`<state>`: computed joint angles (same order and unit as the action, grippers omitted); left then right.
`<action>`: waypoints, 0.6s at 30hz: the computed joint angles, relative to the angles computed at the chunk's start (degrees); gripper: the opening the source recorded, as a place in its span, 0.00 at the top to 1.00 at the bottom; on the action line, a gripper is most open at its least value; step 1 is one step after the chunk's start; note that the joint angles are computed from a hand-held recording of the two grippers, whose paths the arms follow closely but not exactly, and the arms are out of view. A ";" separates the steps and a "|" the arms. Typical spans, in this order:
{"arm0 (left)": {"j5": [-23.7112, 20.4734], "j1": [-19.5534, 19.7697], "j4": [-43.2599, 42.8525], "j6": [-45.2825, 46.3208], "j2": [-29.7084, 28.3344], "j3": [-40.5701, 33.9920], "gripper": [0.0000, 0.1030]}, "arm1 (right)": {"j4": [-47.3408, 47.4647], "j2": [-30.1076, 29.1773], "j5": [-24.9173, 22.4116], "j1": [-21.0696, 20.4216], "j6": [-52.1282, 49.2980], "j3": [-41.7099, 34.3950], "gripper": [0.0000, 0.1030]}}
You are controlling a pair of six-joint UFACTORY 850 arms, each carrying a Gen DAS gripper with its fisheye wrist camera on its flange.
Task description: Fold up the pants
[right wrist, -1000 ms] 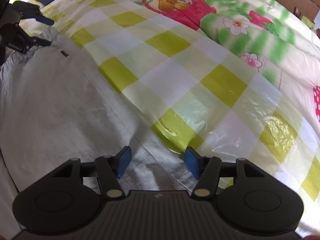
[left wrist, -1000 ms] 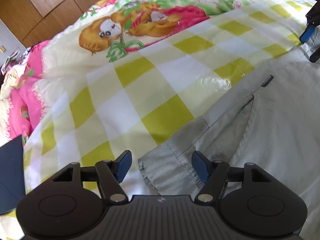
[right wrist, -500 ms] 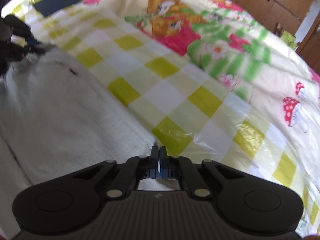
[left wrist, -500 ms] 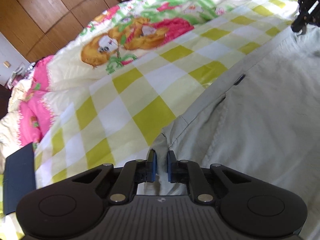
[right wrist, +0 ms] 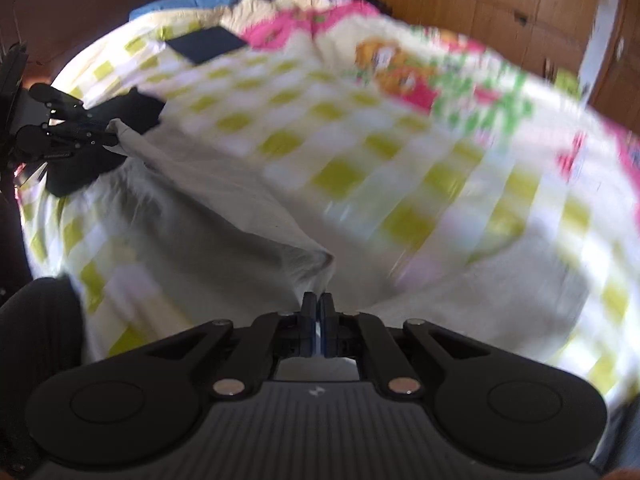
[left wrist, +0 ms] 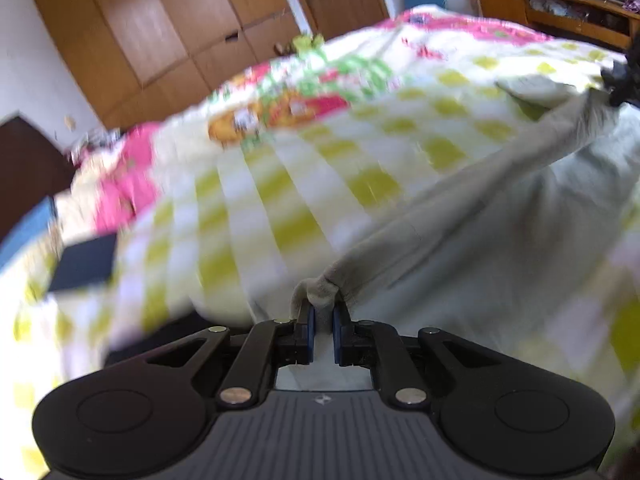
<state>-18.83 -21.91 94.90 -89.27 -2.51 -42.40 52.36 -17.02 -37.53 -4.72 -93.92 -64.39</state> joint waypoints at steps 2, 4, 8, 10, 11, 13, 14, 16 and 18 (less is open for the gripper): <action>-1.67 -1.55 1.62 -4.41 -0.87 2.47 0.77 | 0.60 -0.20 2.41 0.73 -0.35 3.62 0.99; -4.02 -3.25 4.32 -9.36 -1.23 4.64 0.77 | 1.27 0.10 4.87 1.17 -0.80 6.44 0.99; -6.83 -4.21 9.67 -18.63 0.03 7.58 0.77 | 2.71 1.27 6.98 1.65 -0.41 8.54 0.98; -8.76 -4.05 11.73 -21.77 0.57 8.49 0.77 | 2.95 2.53 7.30 1.77 -0.82 9.54 0.98; -9.97 -3.88 12.21 -22.45 0.53 8.65 0.77 | 2.80 2.94 7.54 2.05 -0.84 9.63 0.98; -11.61 -3.44 13.07 -23.64 0.37 8.61 0.77 | 2.92 3.76 7.62 2.60 -0.96 9.74 0.98; -11.89 -3.05 14.25 -24.82 0.46 8.63 0.77 | 3.11 4.10 7.54 2.95 -0.94 9.64 0.98; -12.49 -2.64 16.15 -26.62 1.05 8.91 0.77 | 3.39 5.12 7.34 3.61 -1.55 9.95 0.98; -12.42 -2.60 17.45 -27.89 1.83 9.84 0.77 | 2.40 5.87 7.36 4.43 -1.56 10.50 0.98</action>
